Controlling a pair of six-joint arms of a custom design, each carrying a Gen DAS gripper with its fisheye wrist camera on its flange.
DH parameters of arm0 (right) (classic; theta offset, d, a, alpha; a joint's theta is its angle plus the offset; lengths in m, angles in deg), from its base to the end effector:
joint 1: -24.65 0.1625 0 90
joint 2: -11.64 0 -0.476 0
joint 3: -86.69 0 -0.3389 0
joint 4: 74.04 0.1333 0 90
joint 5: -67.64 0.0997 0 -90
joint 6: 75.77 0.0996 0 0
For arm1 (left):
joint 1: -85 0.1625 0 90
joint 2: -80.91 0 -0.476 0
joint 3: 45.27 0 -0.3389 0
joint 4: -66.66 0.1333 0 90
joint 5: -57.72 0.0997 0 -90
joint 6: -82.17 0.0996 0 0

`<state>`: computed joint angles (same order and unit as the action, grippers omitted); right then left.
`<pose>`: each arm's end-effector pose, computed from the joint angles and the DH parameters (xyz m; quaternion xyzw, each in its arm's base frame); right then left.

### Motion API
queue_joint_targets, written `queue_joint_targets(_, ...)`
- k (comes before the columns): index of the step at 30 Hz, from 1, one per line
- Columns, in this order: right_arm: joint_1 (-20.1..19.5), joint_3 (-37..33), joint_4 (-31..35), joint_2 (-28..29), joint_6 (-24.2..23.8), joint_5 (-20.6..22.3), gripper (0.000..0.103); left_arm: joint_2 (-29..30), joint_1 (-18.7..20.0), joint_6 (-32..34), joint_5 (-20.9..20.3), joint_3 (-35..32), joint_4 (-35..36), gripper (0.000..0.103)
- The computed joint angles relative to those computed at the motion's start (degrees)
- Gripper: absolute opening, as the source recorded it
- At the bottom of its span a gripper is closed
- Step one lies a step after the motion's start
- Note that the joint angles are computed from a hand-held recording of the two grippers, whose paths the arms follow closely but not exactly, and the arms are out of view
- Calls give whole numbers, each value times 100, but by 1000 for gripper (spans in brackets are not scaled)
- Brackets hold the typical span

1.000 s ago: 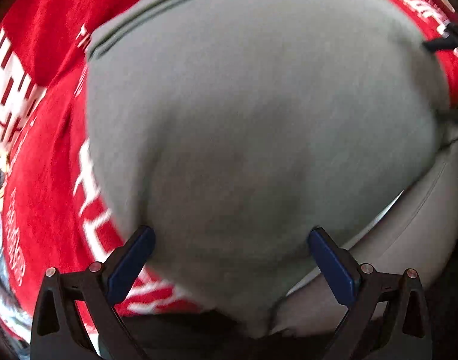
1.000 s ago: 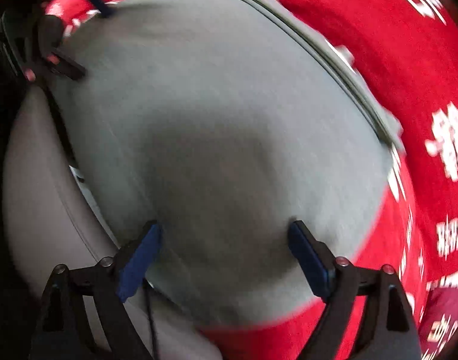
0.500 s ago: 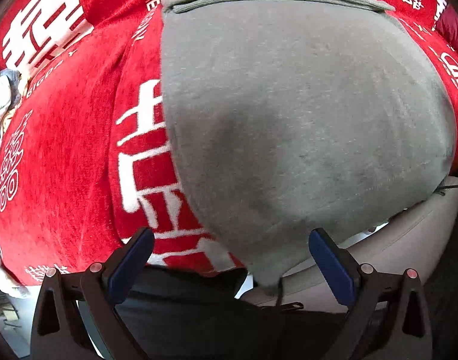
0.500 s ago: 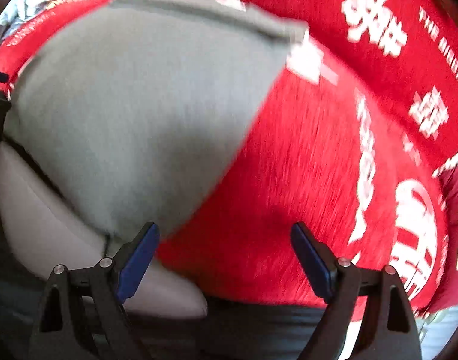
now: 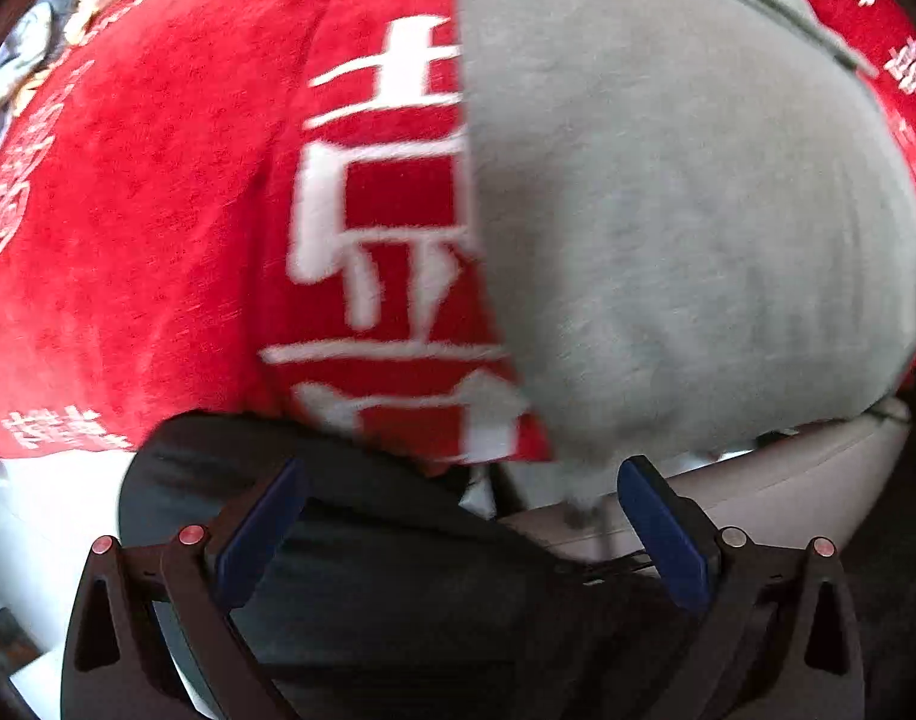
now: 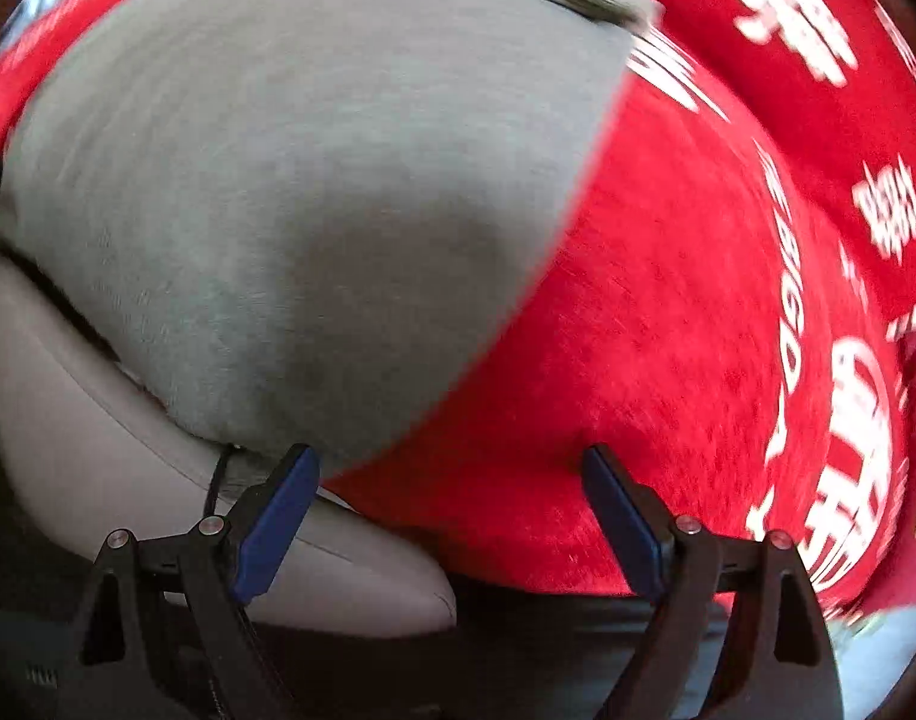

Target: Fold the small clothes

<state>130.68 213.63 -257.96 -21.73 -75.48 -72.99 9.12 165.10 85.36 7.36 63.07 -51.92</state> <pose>0.1857 -0.4424 0.0235 0.1225 -0.8956 0.0634 0.4229 0.1064 -0.5354 0.3231 0.1304 0.9297 0.0455 0.3415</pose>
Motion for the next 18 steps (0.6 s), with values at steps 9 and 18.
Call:
queue_joint_targets(9, -721, 96, -252, -517, -427, 1642, 89, 734, -167, -282, -74, -259, 1079, 103)
queue_joint_targets(18, -863, 360, -428, -586, -529, 2671, 58, 997, 33, -251, -790, -862, 883, 99)
